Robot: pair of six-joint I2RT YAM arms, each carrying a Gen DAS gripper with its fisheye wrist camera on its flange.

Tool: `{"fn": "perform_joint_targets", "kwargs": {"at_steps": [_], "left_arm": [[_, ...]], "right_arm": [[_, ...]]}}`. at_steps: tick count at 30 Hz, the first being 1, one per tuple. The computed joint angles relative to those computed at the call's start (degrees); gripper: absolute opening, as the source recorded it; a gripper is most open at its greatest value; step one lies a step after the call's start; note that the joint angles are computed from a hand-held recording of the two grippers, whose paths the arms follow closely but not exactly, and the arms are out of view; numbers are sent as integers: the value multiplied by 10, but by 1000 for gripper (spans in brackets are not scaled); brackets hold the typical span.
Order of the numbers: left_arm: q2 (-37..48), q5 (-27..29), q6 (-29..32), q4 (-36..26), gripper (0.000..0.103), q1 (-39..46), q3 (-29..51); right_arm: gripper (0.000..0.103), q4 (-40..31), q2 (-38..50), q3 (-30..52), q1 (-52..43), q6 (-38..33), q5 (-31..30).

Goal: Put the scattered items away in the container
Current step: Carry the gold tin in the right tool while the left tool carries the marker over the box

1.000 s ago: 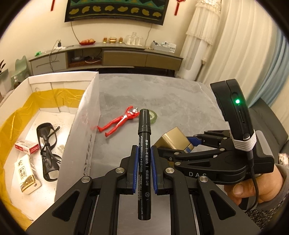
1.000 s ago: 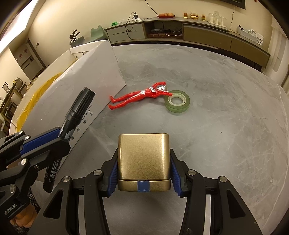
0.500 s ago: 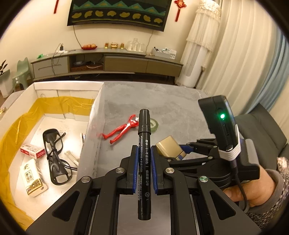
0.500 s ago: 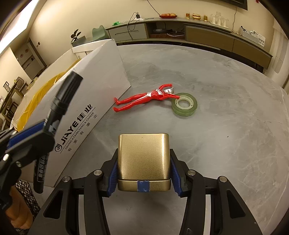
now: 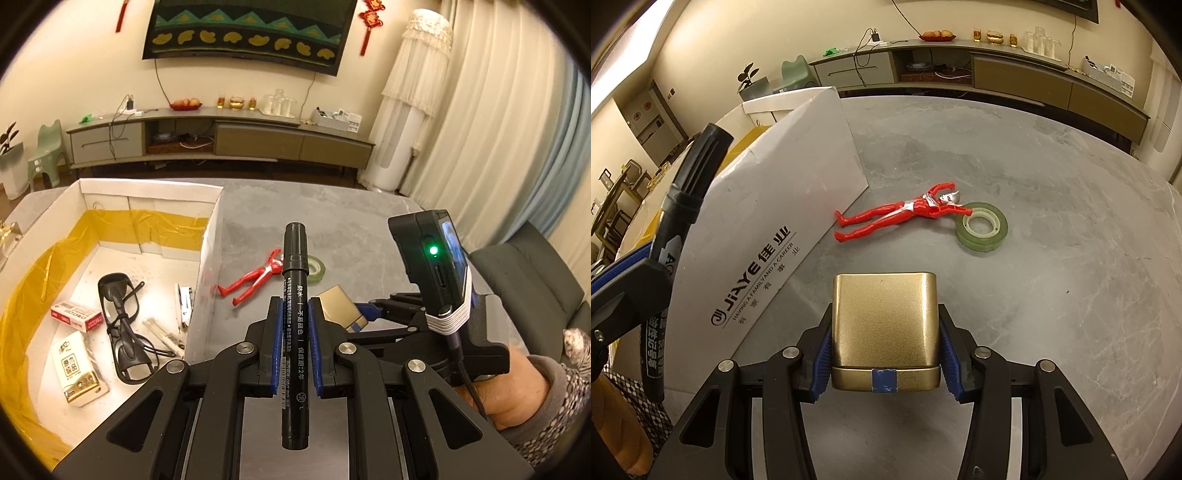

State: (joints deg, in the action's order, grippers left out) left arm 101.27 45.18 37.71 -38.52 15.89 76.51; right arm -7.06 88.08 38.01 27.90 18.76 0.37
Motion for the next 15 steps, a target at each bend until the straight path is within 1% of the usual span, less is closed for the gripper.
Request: {"fn": "perform_joint_targets", "kwargs": {"at_steps": [15], "left_arm": [[-12, 37, 8, -30, 14, 23, 21]], "right_arm": [[51, -3, 8, 27, 7, 10, 6]]}}
